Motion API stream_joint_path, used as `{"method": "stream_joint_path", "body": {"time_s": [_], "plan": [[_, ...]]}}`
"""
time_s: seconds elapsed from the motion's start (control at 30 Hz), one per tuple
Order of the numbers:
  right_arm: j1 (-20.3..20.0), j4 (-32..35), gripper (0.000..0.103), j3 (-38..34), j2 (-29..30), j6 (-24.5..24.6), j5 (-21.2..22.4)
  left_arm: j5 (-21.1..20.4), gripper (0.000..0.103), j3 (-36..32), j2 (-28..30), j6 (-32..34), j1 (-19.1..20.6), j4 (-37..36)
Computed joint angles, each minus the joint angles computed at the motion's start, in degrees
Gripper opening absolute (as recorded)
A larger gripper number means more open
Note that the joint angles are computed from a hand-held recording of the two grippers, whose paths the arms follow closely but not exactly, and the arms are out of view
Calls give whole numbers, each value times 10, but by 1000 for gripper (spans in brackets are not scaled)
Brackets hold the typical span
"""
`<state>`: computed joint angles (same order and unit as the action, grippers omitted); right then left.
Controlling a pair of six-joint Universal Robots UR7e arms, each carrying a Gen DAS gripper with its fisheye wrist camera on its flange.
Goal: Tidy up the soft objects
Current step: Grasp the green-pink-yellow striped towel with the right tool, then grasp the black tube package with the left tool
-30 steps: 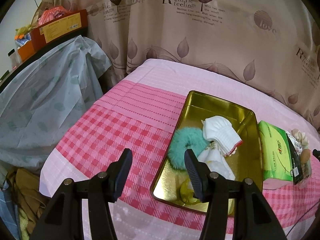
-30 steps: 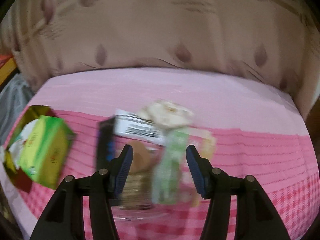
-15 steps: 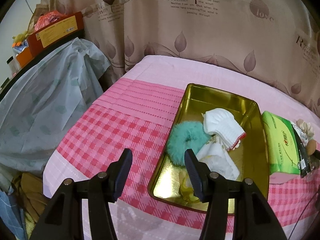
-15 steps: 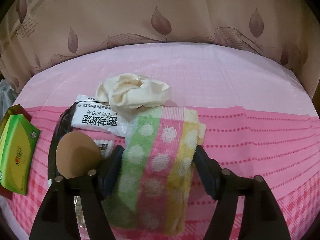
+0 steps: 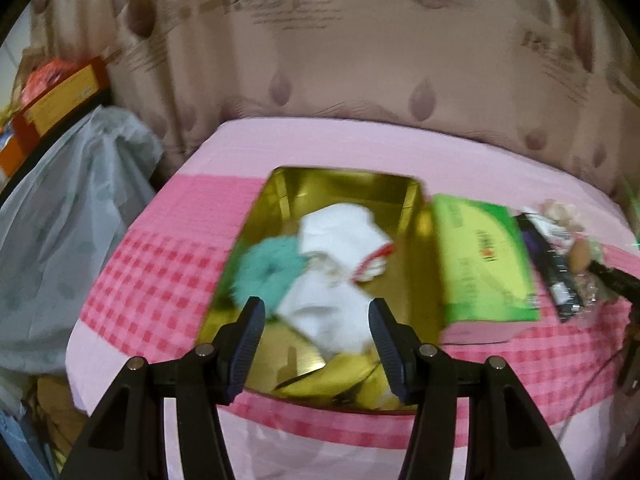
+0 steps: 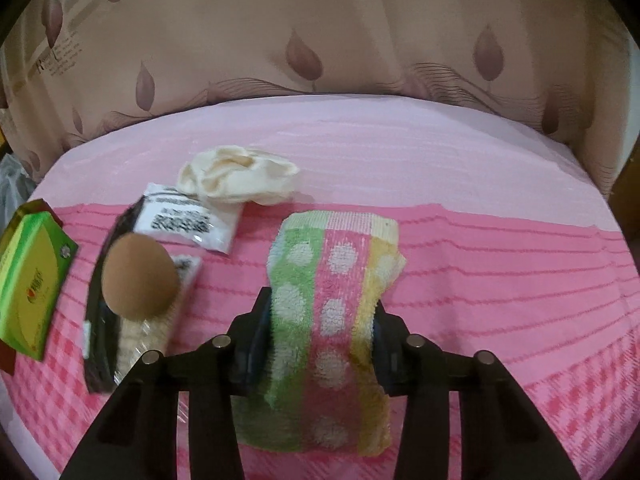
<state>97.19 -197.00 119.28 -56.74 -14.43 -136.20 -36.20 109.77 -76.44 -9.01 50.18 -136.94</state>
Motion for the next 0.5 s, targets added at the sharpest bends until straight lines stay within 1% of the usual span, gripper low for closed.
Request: {"method": "stream_joint_path", "body": {"time_s": [0.07, 0.23, 0.4, 0.5], "plan": [[-2, -9, 39, 14, -10, -5, -2, -11, 55, -7, 7, -4, -11, 5], [-9, -21, 39, 50, -41, -7, -4, -55, 55, -35, 37, -8, -31, 17], [-17, -34, 39, 77, -64, -7, 7, -132, 55, -82, 89, -37, -40, 45], [-22, -58, 40, 82, -62, -15, 19, -162, 55, -110, 128, -51, -46, 61]]}}
